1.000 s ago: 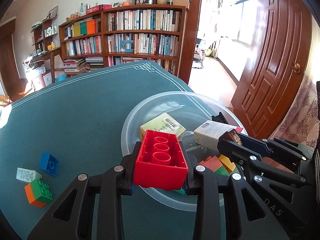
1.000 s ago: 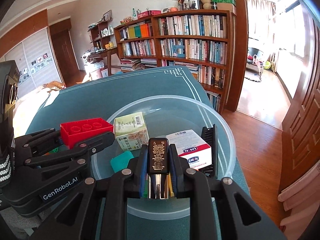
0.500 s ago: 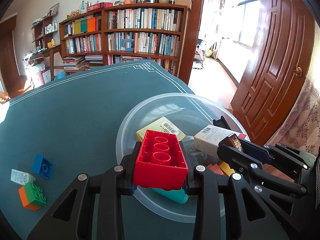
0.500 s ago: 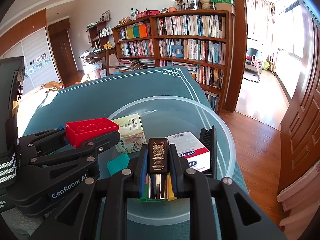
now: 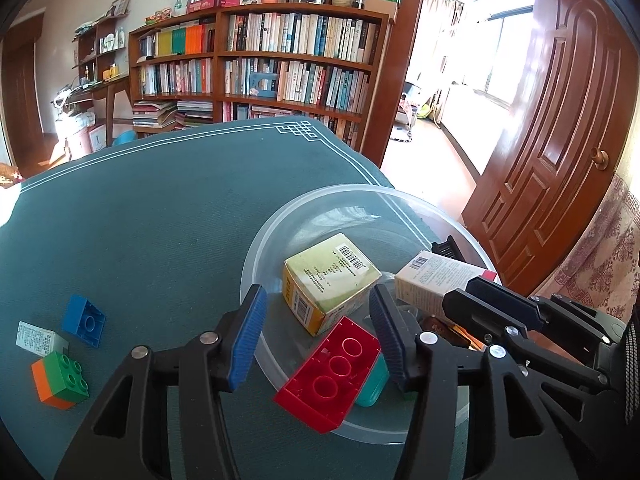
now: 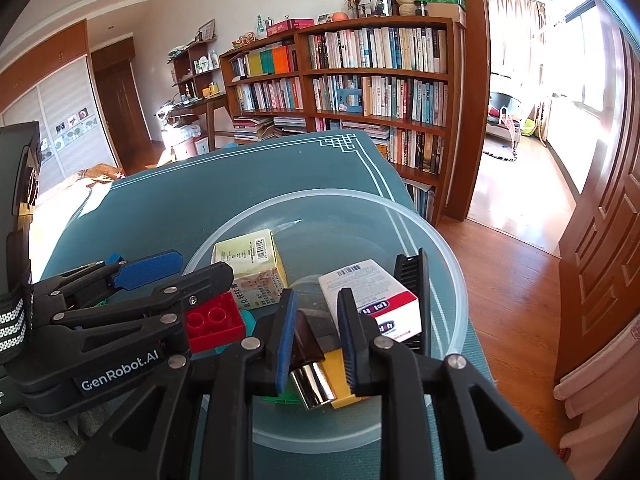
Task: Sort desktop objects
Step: 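Open both tools to drop the red brick and lipstick into the bowl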
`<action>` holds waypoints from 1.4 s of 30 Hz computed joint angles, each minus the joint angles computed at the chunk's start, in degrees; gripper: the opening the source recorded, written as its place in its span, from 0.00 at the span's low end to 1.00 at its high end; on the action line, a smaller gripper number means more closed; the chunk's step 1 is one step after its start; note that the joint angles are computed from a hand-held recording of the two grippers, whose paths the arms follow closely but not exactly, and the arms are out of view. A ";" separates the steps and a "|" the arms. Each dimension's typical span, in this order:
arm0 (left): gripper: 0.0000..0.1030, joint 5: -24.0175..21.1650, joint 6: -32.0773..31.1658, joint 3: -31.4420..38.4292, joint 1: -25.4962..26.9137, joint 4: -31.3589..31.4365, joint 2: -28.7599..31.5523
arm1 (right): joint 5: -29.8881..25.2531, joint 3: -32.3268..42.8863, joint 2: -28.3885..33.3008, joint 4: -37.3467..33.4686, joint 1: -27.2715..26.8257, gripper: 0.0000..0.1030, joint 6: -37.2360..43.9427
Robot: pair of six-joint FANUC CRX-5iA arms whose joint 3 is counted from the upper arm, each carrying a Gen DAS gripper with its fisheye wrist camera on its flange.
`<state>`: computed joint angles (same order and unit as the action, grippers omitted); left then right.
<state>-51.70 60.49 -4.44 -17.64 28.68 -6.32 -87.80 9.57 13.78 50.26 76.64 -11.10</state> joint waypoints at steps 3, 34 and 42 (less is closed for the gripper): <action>0.55 -0.14 0.11 -0.34 0.20 0.08 -0.37 | 0.29 -0.37 -0.28 -0.02 0.06 0.24 -0.35; 0.55 -1.92 1.46 -3.66 5.12 -0.12 -5.58 | -1.11 2.51 1.79 -0.06 1.22 0.60 1.05; 0.55 -3.39 0.33 -5.26 7.81 0.56 -7.35 | -1.05 4.02 2.97 -0.33 1.69 0.63 1.75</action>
